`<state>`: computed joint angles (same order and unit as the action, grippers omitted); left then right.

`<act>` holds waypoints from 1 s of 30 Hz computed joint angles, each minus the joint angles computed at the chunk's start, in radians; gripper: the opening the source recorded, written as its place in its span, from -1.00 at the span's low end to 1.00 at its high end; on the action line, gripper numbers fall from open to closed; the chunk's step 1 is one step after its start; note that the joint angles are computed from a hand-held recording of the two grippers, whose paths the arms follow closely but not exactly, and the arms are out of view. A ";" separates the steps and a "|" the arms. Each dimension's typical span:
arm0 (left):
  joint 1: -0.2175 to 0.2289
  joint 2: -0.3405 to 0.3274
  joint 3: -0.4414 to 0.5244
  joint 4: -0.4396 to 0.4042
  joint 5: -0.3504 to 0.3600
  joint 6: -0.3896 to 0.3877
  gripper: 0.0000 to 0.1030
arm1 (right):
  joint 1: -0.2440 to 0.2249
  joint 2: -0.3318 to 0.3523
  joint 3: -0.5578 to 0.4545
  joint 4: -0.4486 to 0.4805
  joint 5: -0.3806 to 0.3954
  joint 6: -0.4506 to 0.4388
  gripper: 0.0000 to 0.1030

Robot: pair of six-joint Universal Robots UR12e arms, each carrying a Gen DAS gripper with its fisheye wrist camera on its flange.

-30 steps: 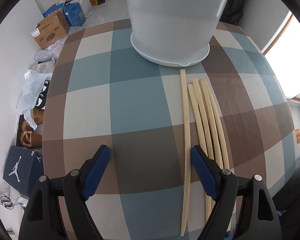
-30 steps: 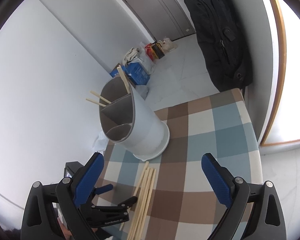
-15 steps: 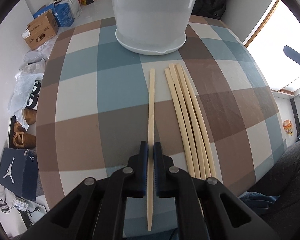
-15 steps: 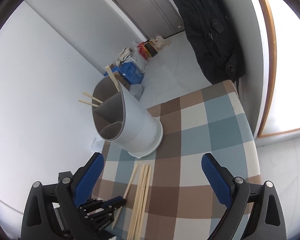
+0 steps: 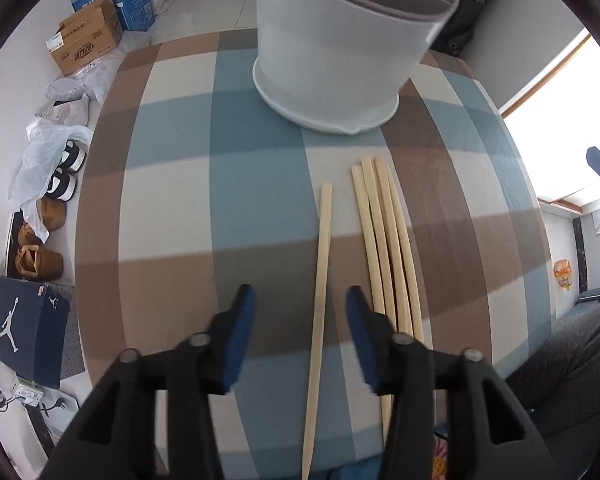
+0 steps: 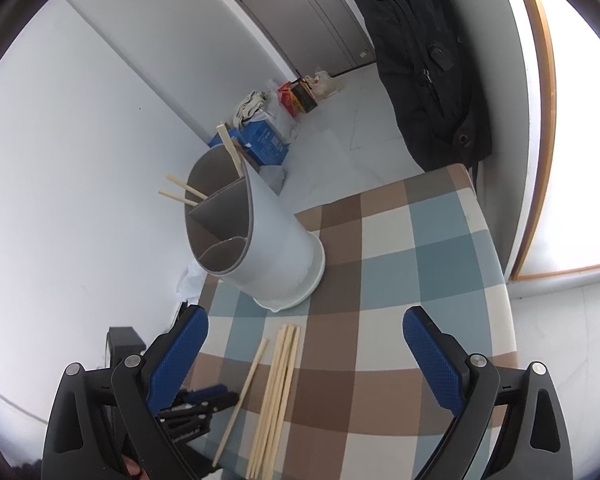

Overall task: Organize utensils
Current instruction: 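Pinch one chopstick from the bundle with the left gripper, then pinch one chopstick with the right gripper while the left gripper holds its chopstick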

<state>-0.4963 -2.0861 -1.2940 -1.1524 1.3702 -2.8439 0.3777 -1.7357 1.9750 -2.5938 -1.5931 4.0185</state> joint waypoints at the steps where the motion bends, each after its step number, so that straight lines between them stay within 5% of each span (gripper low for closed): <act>1: -0.002 -0.011 0.013 -0.002 0.006 0.005 -0.16 | -0.002 0.000 0.001 -0.003 0.002 0.001 0.92; 8: -0.027 -0.064 0.065 0.049 0.095 0.061 -0.13 | -0.006 0.001 -0.001 -0.004 0.005 -0.017 0.92; 15: -0.031 -0.062 0.047 0.094 0.089 0.089 -0.22 | -0.017 -0.008 0.008 -0.010 0.024 -0.004 0.92; 20: -0.023 -0.055 0.039 0.108 0.043 0.131 -0.86 | -0.014 -0.007 0.005 0.000 0.021 -0.011 0.92; 25: -0.014 -0.043 0.004 0.168 0.009 0.138 -0.95 | -0.005 0.004 -0.011 0.058 0.016 -0.022 0.92; 30: 0.023 -0.044 0.011 0.186 -0.092 0.062 -0.95 | 0.007 0.036 -0.034 0.120 0.047 -0.064 0.90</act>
<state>-0.4733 -2.1297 -1.2834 -0.9668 1.2786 -2.7818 0.3850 -1.6998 1.9407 -2.4741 -1.5464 3.9549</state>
